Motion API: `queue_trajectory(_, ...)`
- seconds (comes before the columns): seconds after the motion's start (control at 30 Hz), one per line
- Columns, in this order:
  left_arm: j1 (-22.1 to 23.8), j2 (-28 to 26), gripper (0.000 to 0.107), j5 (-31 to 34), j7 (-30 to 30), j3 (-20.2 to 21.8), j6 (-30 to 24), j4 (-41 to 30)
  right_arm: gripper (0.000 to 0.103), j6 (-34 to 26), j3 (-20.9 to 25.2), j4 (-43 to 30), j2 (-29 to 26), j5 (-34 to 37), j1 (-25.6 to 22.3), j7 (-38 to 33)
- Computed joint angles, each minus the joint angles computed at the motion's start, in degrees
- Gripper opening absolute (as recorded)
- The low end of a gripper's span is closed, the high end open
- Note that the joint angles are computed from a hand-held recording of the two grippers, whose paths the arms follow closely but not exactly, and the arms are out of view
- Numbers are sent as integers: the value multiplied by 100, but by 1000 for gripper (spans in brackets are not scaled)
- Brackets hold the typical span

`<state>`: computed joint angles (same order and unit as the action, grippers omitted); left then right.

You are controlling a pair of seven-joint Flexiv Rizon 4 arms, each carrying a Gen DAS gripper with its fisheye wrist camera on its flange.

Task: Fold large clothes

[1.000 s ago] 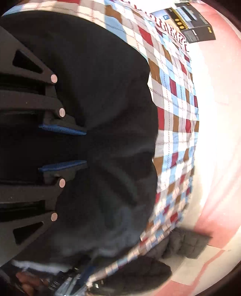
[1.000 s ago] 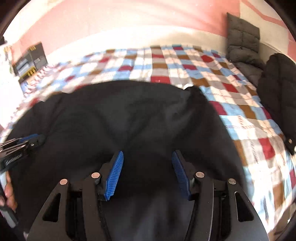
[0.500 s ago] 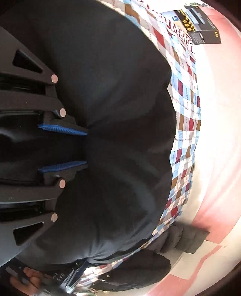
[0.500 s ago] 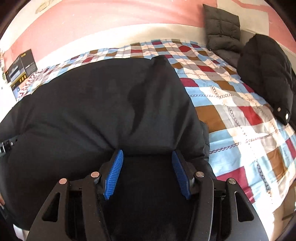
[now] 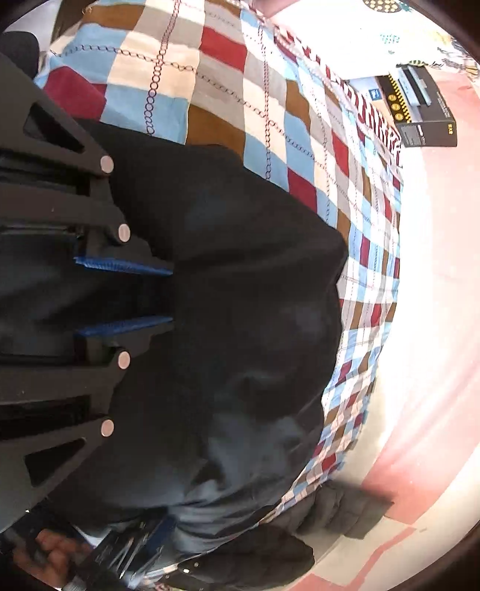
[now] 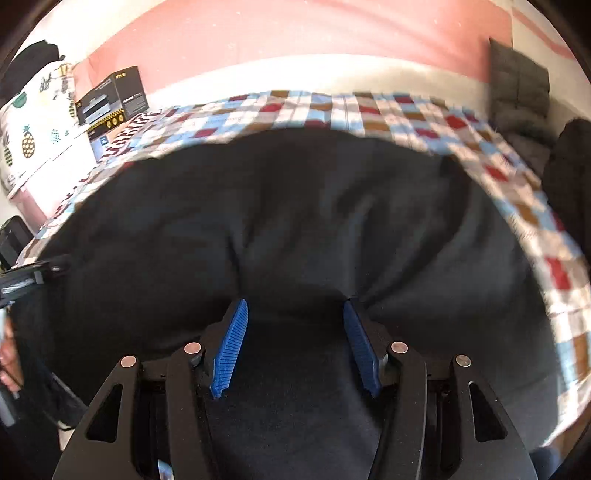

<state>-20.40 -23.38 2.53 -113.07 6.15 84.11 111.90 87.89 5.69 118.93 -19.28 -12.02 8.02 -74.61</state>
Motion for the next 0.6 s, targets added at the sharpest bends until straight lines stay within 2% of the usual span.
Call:
queue_trajectory(0.07, -90, 16, 25, 40, -83, 98, -179, -91, 55, 18, 1, -64, -101, -3, -21, -36)
queue_trajectory(0.13, -164, 105, 25, 111, -240, 173, -433, -157, 54, -442, 18, -200, 8, -75, -17, -69)
queue_trajectory(0.2, -17, 205, 25, 62, -285, 19, -384, -77, 54, -789, 37, -298, 153, -51, -39, -81)
queue_trajectory(0.3, 8, 275, 25, 200, -488, 125, -330, -16, 54, -719, 25, -224, 409, 14, -36, -20)
queue_trajectory(0.33, 132, 284, 25, 144, -463, 37, -238, 55, 54, -675, 30, -283, 401, 35, -36, -29)
queue_trajectory(0.47, 556, 327, 21, -218, -245, -278, 21, 273, 54, -681, 58, -739, 56, -12, 55, -78)
queue_trajectory(0.53, 434, 345, 21, -127, -330, -69, 28, 238, 54, -783, 39, -996, -189, -24, 136, -62)
queue_trajectory(0.6, 512, 350, 21, -158, -290, -62, 95, 258, 54, -928, -61, -1222, -457, -124, 231, -4)
